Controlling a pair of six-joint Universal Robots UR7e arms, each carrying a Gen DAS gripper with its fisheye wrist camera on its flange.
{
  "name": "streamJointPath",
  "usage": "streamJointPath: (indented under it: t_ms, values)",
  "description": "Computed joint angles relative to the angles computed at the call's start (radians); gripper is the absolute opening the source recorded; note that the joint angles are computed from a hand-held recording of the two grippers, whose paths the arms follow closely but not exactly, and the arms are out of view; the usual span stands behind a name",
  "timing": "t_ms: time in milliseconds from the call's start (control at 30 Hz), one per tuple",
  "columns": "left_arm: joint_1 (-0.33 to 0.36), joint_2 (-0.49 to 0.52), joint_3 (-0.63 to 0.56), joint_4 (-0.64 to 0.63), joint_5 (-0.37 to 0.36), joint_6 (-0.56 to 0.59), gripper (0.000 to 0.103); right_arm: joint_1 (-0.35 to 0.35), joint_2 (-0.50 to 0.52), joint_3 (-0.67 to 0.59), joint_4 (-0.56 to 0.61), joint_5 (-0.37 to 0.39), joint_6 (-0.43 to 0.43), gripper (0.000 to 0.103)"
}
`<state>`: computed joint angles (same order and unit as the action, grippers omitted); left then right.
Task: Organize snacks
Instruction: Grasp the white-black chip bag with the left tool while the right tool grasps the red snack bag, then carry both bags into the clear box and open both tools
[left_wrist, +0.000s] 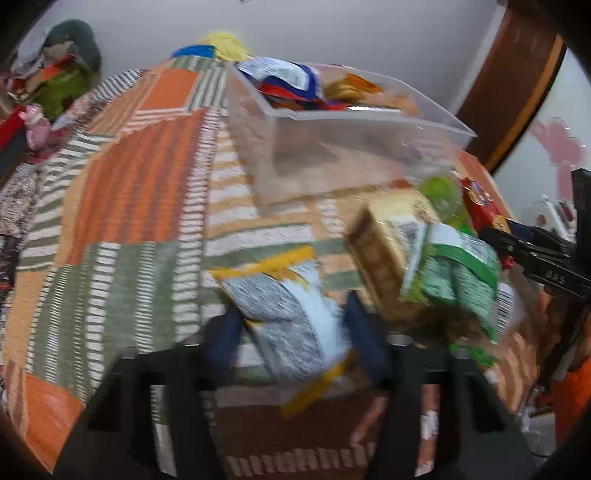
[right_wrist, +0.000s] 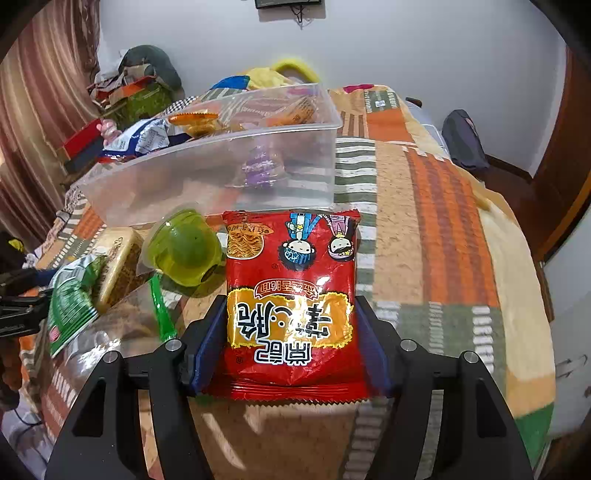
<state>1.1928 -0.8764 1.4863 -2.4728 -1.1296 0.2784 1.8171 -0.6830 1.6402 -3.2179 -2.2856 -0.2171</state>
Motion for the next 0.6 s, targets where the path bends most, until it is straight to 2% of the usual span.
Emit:
streamJointPath:
  t_ms: [67, 267, 600]
  values:
    - [-0.005, -0.001, 0.009, -0.017, 0.011, 0.009, 0.042, 0.004, -0.008, 0.013, -0.015, -0.005, 0.002, 0.062]
    - [-0.017, -0.011, 0.012, -0.033, 0.020, 0.022, 0.037, 0.014, -0.022, 0.020, -0.054, 0.001, 0.003, 0.062]
    - [-0.047, -0.016, -0.040, -0.090, -0.004, 0.061, 0.036, 0.042, -0.010, -0.028, -0.135, 0.018, -0.062, 0.062]
